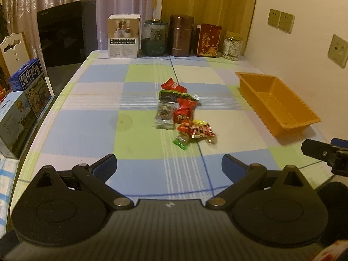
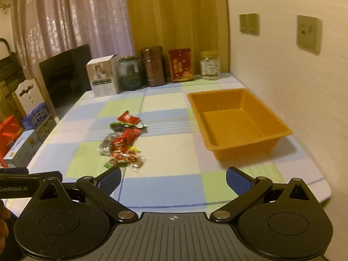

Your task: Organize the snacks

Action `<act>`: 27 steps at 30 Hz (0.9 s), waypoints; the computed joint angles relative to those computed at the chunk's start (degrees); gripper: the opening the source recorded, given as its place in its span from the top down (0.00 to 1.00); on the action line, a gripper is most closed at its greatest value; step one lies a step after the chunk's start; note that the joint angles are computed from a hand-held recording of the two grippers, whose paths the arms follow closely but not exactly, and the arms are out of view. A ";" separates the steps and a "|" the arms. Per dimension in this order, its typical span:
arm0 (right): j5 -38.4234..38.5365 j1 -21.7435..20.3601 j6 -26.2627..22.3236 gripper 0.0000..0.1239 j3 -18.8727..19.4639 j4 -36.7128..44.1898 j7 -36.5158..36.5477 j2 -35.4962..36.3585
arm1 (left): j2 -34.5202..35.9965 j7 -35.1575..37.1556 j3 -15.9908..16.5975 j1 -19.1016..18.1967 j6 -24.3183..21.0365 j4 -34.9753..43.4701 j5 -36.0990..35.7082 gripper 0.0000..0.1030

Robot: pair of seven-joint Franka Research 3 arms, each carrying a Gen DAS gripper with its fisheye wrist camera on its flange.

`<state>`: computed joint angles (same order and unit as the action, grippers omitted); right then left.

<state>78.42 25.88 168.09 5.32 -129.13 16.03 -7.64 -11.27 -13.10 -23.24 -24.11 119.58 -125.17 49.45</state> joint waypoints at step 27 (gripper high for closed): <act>-17.51 -5.35 -1.33 0.53 8.24 17.69 14.63 24.29 | 15.00 14.79 10.56 8.34 29.51 0.15 11.41 0.56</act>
<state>60.92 20.53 166.76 13.56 -111.44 30.66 16.65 3.73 1.69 -12.68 -15.76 149.09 -125.03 60.87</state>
